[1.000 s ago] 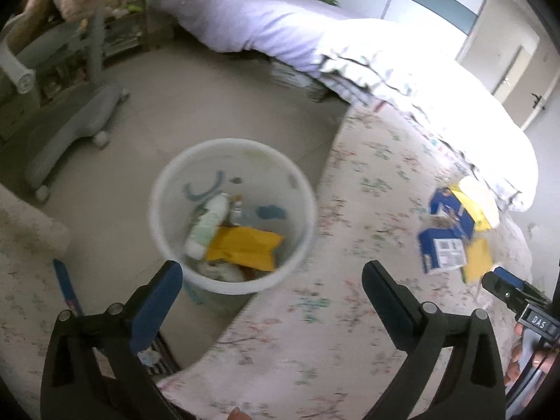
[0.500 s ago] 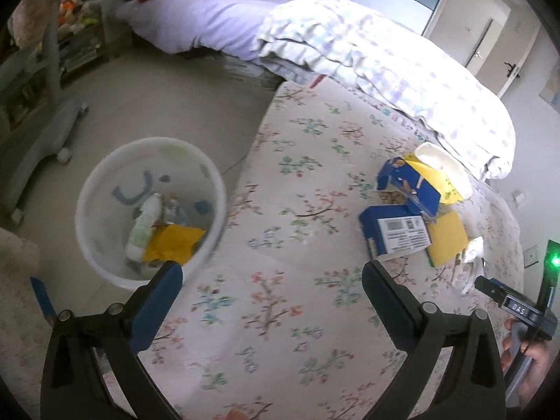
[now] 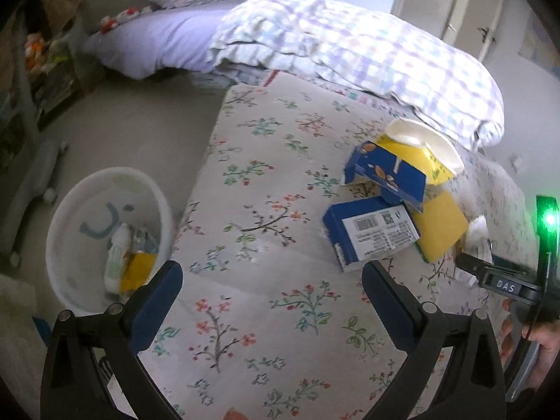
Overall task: Collect trash
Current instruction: 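Move both open tools back over the trash pile, then grasp the crumpled white printed paper with the right tool while the left tool grasps the blue-and-white carton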
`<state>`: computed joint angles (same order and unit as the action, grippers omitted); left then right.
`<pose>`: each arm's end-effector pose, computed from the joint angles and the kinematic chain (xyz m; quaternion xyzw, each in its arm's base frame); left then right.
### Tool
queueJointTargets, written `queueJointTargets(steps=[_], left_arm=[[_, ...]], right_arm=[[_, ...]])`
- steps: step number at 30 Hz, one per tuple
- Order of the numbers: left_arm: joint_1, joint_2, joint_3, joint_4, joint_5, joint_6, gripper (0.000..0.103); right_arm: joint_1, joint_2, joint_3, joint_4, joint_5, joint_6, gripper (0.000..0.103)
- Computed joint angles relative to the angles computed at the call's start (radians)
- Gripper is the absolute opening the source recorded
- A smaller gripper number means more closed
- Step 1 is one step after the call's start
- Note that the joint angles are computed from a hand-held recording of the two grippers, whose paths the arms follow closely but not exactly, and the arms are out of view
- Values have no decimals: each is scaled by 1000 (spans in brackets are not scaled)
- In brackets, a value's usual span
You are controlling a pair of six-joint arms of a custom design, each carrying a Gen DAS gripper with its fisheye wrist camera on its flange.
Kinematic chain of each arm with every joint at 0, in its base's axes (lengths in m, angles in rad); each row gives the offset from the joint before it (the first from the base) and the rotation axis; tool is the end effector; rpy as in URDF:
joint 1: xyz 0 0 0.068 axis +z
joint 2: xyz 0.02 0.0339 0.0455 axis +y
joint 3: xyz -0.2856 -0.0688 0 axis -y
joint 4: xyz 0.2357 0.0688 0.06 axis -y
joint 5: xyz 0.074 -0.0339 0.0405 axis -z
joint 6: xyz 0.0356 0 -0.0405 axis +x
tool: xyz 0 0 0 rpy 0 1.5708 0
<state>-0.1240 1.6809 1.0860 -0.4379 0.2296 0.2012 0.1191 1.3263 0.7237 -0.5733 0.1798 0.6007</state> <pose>0.3323 -0.0496 0.2217 0.1851 0.9401 -0.1002 0.2681 0.2202 0.0199 0.2058 0.2500 0.9442 -0.0136 0.2139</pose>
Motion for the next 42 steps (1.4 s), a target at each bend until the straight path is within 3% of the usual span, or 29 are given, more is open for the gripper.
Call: queueJointTargets(steps=[3,6,11,17,19,24,25,26,28,29,39,42], left_arm=[[-29,11,-9,20,-6,22,103],[-57,30,-4,28,6,53,103],[-119,60,0,61,-6,107,103],[-191,141,58,59,-40,120,103],[-204,165,76,53,-41,116,103],[-237,205,91,94,-80,148,103],[-239,210,95,100,-79,161,103],[-241,214,97,105,-76,172,103],[-242,217,99,105,-65,192,103],[-239,217,100,97,-53,208,103],[-223,198,140,-124,129,264,88],[-234,178,115,-104,114,254,88]], right_arm=[[28,12,2,-23,36,-66,95],[13,-45,-32,-34,27,-104,86],[-82,-167,-81,-84,-7,-197,55],[-213,-298,-102,-182,-108,-276,32],[-269,-327,-105,-206,-158,-304,30],[-350,-333,-105,-209,-231,-363,32],[-365,-331,-107,-208,-244,-375,41],[-385,-334,-110,-205,-263,-386,57],[-407,-347,-117,-196,-283,-394,74],[-413,-351,-118,-191,-284,-400,77],[-370,-259,-103,-111,-192,-427,81],[-358,-210,-87,-84,-195,-418,81]])
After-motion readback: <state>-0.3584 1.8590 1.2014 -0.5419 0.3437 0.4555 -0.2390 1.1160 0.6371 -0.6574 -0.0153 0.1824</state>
